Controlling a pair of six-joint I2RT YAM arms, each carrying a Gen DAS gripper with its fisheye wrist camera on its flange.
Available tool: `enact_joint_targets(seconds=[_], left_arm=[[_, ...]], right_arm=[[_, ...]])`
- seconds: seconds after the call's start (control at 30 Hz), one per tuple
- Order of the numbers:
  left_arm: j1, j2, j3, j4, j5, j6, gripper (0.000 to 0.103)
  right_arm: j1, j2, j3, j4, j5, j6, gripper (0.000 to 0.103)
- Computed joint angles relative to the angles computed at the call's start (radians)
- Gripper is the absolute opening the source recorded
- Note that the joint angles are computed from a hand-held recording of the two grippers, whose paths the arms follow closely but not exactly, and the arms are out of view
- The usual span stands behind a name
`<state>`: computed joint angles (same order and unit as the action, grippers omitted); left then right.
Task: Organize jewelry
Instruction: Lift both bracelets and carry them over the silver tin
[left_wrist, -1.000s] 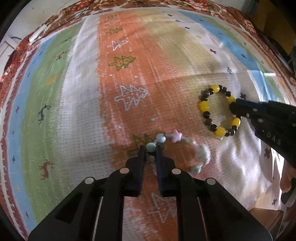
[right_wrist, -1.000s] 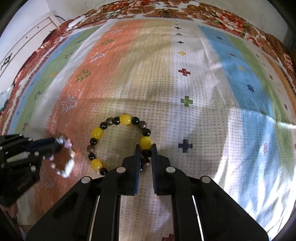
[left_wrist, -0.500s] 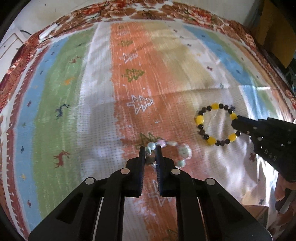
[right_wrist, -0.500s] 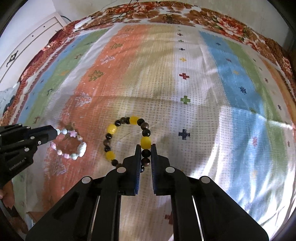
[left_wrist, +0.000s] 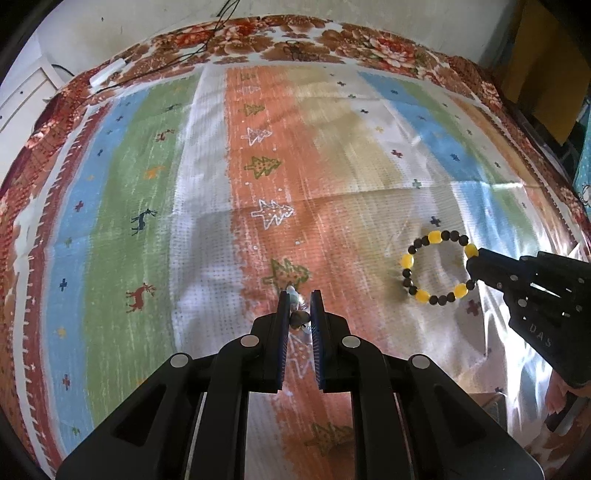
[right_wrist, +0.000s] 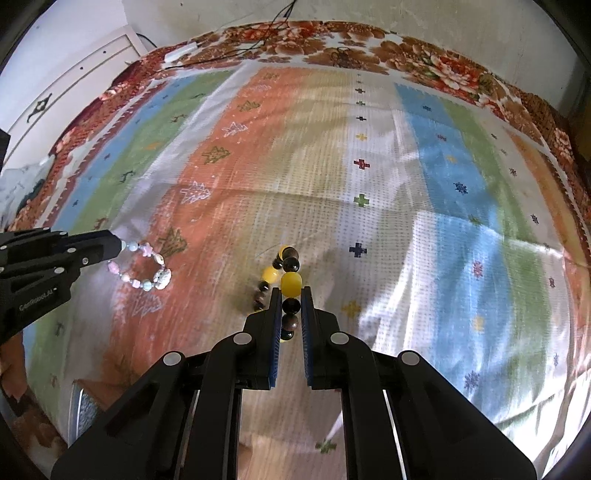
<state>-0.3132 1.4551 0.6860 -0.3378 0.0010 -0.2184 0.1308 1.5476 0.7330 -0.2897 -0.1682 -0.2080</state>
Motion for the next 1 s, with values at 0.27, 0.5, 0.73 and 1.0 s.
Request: enact_joint_targets(seconds=[0.27, 0.5, 0.73, 1.0], left_arm=[[-0.045, -0.095, -0.008, -0.056, -0.014, -0.038, 0.011], [-0.104, -0.175, -0.020, -0.090, -0.048, -0.079, 0.011], [-0.148, -0.250, -0.037, -0.126, -0.073, -0.119, 0.011], [-0.194, -0.379, -0.053, -0.187, -0.106, -0.164, 0.011]], right_arm=[[-0.055, -0.107, -0.022, -0.070, -0.074, 0.004, 0.011], [-0.084, -0.215, -0.047, -0.120, -0.109, -0.021, 0.011], [-0.108, -0.310, -0.058, -0.176, -0.158, -0.022, 0.011], [-0.111, -0.432, -0.100, -0.243, -0.203, -0.044, 0.011]])
